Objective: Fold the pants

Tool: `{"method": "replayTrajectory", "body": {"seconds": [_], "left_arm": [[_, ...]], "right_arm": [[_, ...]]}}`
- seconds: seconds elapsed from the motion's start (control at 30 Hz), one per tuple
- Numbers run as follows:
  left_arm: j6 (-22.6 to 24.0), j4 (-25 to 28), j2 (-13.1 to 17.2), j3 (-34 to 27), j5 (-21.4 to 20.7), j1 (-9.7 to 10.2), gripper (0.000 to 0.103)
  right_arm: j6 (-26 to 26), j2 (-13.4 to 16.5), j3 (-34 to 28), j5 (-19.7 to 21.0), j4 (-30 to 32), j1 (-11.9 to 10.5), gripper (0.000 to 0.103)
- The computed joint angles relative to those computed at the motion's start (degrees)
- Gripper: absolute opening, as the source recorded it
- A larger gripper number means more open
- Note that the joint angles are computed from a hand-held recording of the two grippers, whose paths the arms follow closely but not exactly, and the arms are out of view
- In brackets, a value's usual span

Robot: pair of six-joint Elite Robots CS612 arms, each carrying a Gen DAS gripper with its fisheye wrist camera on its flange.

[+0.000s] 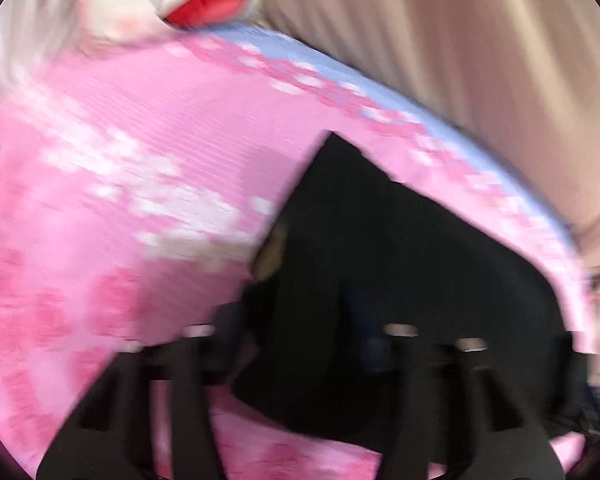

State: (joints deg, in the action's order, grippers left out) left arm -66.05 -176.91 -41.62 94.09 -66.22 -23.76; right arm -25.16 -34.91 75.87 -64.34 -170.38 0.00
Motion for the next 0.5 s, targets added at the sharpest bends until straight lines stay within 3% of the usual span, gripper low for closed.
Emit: {"method": "replayTrajectory", "body": {"seconds": [0.07,0.2,0.33,0.5], "left_arm": [[1.46,0.24,-0.22,-0.11,-0.15,-0.07,0.025],[7.17,2.49,-1.56,-1.72,5.19,-2.31,0.023],[21.5,-3.51,-1.61,-6.42,6.34,-5.37,0.023],[36.19,-2.72,3.12,-18.73,-1.41,-8.37,0.024]], "right_arm": [[2.09,-0.22,0.34,1.06,0.1,-0.7,0.082],[9.61,0.24,-0.34,5.23,0.15,-2.61,0.082],[18.46,1.27,-1.8,9.62,-0.08,-4.97,0.082],[26.47,1.54,-1.19,8.18,-5.49,-7.64,0.082]]}}
